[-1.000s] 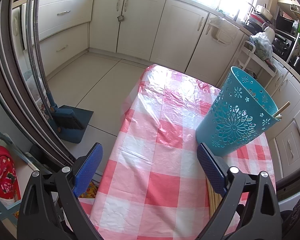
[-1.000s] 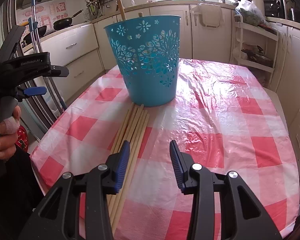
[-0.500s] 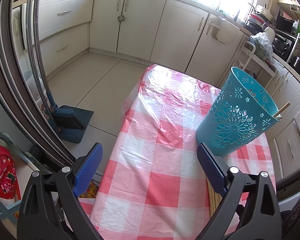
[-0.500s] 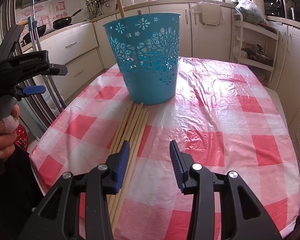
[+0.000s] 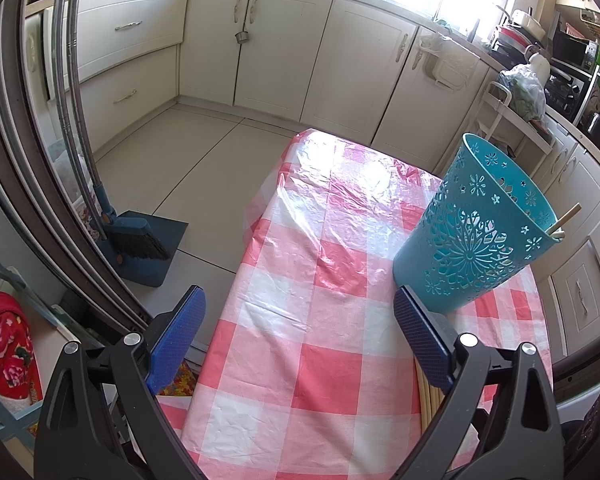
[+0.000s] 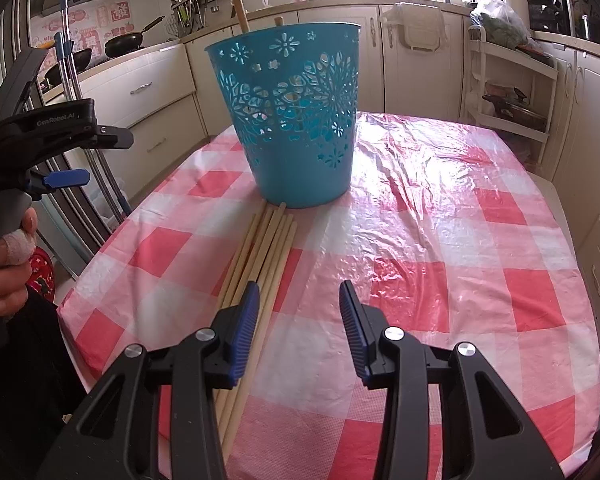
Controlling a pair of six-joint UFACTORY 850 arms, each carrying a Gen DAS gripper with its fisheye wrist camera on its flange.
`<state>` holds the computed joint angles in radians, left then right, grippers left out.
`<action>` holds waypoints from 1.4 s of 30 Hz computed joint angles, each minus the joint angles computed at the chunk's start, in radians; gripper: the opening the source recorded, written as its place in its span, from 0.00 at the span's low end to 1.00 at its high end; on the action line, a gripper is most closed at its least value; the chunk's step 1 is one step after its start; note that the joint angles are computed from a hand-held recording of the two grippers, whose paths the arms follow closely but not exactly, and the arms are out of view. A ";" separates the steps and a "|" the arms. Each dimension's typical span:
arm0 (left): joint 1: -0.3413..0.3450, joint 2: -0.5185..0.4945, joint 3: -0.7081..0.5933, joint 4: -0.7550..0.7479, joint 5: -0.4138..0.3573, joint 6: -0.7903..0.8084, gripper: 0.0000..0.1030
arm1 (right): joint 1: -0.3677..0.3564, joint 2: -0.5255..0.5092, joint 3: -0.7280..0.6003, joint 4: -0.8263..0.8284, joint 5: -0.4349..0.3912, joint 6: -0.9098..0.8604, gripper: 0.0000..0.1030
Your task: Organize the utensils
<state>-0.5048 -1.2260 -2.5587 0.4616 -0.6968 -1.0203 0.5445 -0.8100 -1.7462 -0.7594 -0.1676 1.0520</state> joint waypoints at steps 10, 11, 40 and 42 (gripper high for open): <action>0.012 0.092 0.163 0.061 0.039 -0.072 0.88 | -0.010 -0.029 -0.042 0.218 -0.069 -0.194 0.40; 0.013 0.091 0.163 0.061 0.036 -0.071 0.88 | -0.011 -0.032 -0.048 0.243 -0.074 -0.219 0.40; 0.001 0.014 0.031 0.027 -0.045 0.007 0.88 | -0.011 -0.217 -0.375 0.530 -0.278 -0.552 0.10; 0.001 0.014 0.030 0.027 -0.045 0.008 0.88 | -0.016 -0.212 -0.370 0.536 -0.283 -0.559 0.08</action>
